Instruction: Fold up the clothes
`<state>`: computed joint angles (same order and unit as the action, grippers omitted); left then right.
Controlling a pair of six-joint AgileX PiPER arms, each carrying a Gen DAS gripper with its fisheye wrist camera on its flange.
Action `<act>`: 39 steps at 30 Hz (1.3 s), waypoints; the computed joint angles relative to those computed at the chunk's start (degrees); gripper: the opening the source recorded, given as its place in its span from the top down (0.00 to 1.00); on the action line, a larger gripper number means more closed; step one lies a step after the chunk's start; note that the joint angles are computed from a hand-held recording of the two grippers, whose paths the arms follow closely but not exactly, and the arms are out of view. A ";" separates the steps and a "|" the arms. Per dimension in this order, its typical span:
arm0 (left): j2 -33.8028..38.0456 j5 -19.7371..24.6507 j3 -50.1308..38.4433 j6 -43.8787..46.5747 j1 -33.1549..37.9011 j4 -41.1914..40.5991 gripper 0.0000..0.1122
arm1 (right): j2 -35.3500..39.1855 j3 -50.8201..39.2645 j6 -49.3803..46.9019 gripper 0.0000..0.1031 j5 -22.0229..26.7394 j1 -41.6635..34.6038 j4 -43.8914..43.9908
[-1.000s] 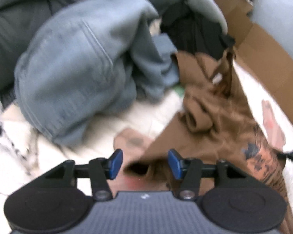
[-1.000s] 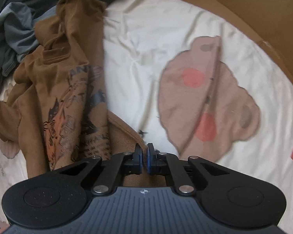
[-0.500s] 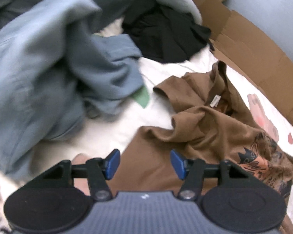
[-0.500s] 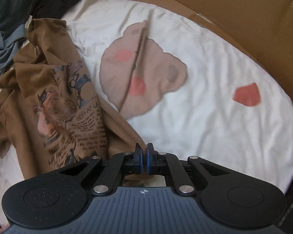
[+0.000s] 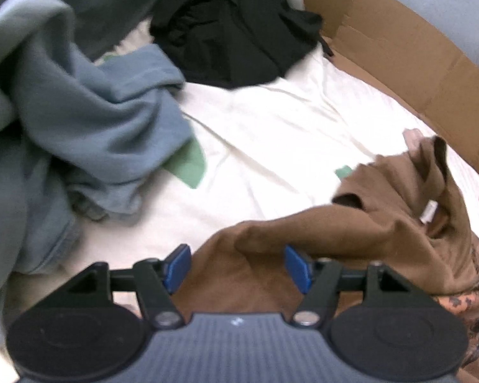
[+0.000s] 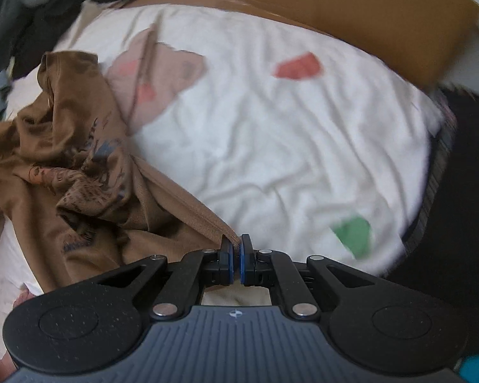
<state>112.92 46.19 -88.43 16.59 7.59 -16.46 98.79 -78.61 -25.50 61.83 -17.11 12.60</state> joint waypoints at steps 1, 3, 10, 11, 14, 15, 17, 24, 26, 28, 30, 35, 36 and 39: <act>0.52 0.35 -0.43 0.42 -0.40 0.13 0.36 | -1.43 1.79 -0.52 0.99 -0.36 -1.57 0.20; 1.59 1.33 -1.48 0.55 -1.21 0.47 0.36 | -3.71 4.41 -1.36 0.99 -0.81 -4.57 0.39; 3.94 3.02 -3.21 0.96 -3.47 0.71 0.35 | -9.42 12.08 -1.71 0.99 -3.14 -15.05 0.77; 4.39 3.56 -3.57 1.18 -3.63 0.48 0.35 | -9.89 13.03 -1.56 0.99 -3.37 -16.38 0.66; 4.56 4.18 -3.42 3.26 -3.93 -1.70 0.35 | -9.74 14.89 -1.38 0.99 -1.80 -19.40 -0.48; 4.39 4.08 -3.10 4.19 -4.08 -2.40 0.35 | -9.37 15.55 -1.75 0.98 -1.20 -20.33 -0.46; 4.28 3.87 -2.92 5.13 -4.52 -2.93 0.35 | -8.56 16.81 -1.87 0.96 -0.23 -20.94 -1.16; 4.53 4.11 -5.53 8.93 -5.00 -6.34 0.35 | -9.22 17.98 -5.55 0.89 -4.27 -17.97 1.88; 5.58 4.59 -7.06 9.34 -5.56 -6.28 0.35 | -7.99 16.27 -6.25 0.86 -4.89 -16.92 3.94; 6.99 6.26 -8.66 9.92 -5.61 -6.98 0.35 | -6.76 14.41 -6.70 0.78 -5.20 -15.48 6.29; 8.15 7.67 -9.78 10.54 -5.72 -7.56 0.35 | -5.03 11.98 -7.59 0.73 -5.15 -13.80 8.87; 6.71 5.40 -6.02 11.94 -5.99 -8.21 0.53 | -1.58 6.80 -7.28 0.61 -4.85 -10.39 11.92; 6.67 5.81 -5.80 11.98 -5.84 -8.36 0.64 | -0.73 5.98 -7.04 0.60 -4.97 -9.64 12.18; 6.19 6.55 -4.97 10.53 -5.66 -6.55 0.96 | 2.12 4.88 -8.41 0.60 -5.80 -6.79 12.18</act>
<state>119.11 52.74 -93.40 27.12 1.93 -23.01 100.91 -73.74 -33.91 56.03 -23.90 24.77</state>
